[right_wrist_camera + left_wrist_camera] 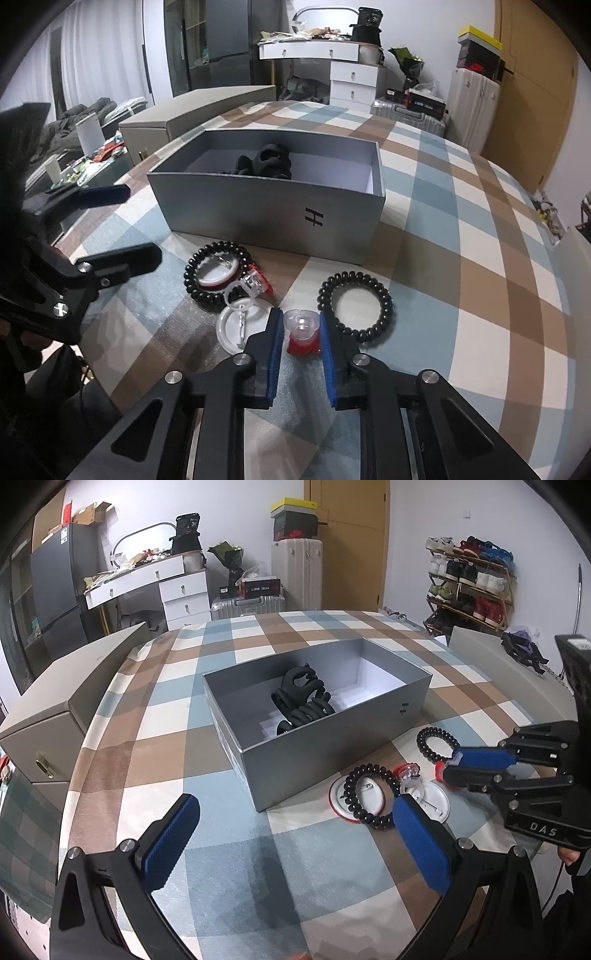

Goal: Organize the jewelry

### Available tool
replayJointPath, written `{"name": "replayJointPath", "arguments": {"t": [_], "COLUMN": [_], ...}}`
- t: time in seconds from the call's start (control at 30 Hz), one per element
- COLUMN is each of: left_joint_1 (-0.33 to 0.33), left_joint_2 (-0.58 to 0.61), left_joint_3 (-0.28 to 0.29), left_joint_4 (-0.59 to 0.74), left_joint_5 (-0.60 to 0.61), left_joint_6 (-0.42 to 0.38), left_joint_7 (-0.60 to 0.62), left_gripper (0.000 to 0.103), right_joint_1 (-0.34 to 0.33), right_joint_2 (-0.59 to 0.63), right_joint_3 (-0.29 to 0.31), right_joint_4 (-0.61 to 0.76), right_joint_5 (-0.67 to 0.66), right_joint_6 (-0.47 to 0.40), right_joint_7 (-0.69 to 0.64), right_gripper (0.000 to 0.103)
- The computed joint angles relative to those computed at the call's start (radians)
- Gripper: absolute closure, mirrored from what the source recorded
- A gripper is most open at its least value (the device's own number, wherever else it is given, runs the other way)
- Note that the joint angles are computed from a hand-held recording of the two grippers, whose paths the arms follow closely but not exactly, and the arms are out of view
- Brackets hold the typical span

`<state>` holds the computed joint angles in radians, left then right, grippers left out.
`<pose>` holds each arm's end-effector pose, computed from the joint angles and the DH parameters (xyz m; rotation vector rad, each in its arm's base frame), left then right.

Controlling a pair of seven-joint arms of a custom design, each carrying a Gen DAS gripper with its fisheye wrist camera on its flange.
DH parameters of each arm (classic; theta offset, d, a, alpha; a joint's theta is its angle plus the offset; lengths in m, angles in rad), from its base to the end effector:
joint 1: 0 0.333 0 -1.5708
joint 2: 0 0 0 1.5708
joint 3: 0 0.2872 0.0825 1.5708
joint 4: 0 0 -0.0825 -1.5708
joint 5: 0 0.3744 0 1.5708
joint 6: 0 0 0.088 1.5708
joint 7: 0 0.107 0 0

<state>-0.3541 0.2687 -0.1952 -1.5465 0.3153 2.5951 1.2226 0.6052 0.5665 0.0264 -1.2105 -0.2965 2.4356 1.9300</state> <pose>0.5816 -0.3436 0.5656 -1.4281 2.0970 -0.8935 0.6027 0.4332 0.5046 -2.1247 1.3721 -0.5587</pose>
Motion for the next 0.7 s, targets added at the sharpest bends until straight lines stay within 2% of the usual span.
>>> {"name": "replayJointPath", "arguments": {"t": [0.13,0.23,0.5,0.7], "left_joint_1": [-0.001,-0.005,-0.020,-0.008], "left_joint_2": [0.004,0.013,0.031,0.044], "left_joint_3": [-0.002,-0.004,0.002,-0.003], "left_joint_4": [0.005,0.015,0.038,0.052], "left_joint_5": [-0.004,-0.005,0.015,-0.031], "left_joint_6": [-0.011,-0.025,-0.065,-0.070], "left_joint_7": [0.012,0.020,0.011,-0.003], "left_gripper": [0.001,0.001,0.001,0.001], "right_joint_1": [-0.017,-0.017,-0.023,-0.024], "right_joint_2": [-0.040,-0.052,-0.068,-0.082], "right_joint_3": [0.013,0.009,-0.002,-0.007], "right_joint_4": [-0.057,-0.072,-0.092,-0.104], "right_joint_5": [0.020,0.017,0.012,-0.006], "right_joint_6": [0.074,0.096,0.126,0.138], "right_joint_7": [0.002,0.013,0.060,0.085], "right_gripper": [0.085,0.085,0.085,0.085]}}
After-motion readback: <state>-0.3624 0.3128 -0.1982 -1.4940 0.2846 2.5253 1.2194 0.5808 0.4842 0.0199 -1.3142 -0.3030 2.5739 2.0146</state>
